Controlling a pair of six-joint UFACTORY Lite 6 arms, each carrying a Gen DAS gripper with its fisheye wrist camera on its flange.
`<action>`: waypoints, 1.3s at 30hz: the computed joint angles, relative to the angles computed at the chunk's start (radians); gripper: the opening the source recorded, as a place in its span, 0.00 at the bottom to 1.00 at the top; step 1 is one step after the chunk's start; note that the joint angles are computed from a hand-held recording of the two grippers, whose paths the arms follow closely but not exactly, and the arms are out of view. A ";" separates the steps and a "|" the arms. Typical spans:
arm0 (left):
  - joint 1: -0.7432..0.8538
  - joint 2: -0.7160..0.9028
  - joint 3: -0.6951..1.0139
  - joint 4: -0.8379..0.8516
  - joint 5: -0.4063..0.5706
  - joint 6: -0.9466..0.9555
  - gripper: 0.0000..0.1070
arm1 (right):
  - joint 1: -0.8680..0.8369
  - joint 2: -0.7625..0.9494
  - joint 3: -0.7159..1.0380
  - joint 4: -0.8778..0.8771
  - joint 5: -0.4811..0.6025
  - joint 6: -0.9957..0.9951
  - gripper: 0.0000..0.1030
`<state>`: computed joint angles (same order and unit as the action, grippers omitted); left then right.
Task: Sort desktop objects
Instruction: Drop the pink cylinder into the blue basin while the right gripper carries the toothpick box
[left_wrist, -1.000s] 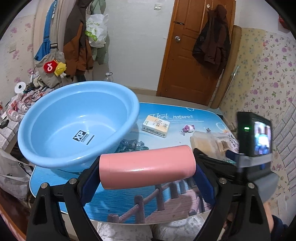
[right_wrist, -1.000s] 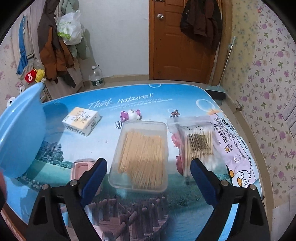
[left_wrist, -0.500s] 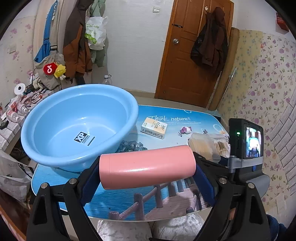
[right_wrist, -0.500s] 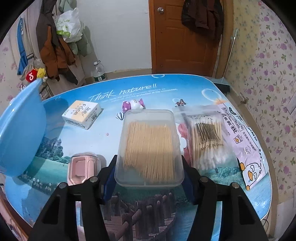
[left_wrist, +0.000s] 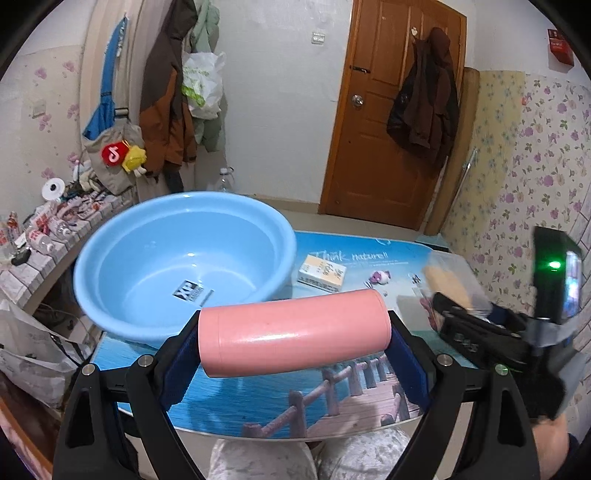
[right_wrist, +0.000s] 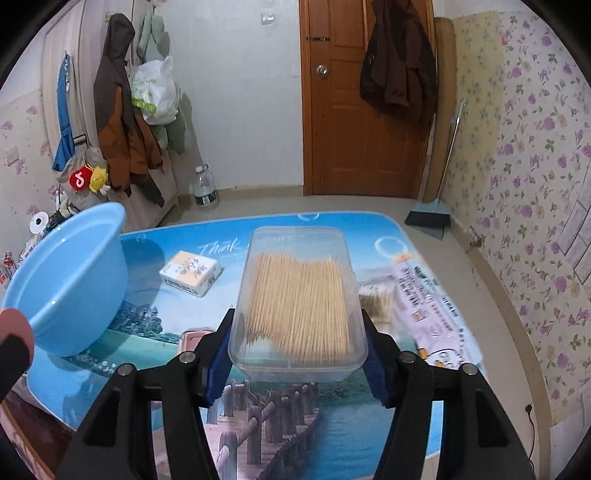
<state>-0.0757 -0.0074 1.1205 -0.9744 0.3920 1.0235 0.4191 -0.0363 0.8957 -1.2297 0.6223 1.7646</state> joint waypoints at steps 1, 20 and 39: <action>0.008 -0.011 -0.002 0.004 -0.002 -0.004 0.84 | 0.016 -0.025 -0.002 0.020 0.022 -0.020 0.60; 0.131 -0.065 0.016 0.073 0.083 -0.034 0.84 | 0.256 -0.134 0.074 0.152 0.249 -0.135 0.60; 0.290 0.171 0.322 0.113 0.180 -0.030 0.84 | 0.255 0.054 0.289 0.187 0.181 -0.217 0.60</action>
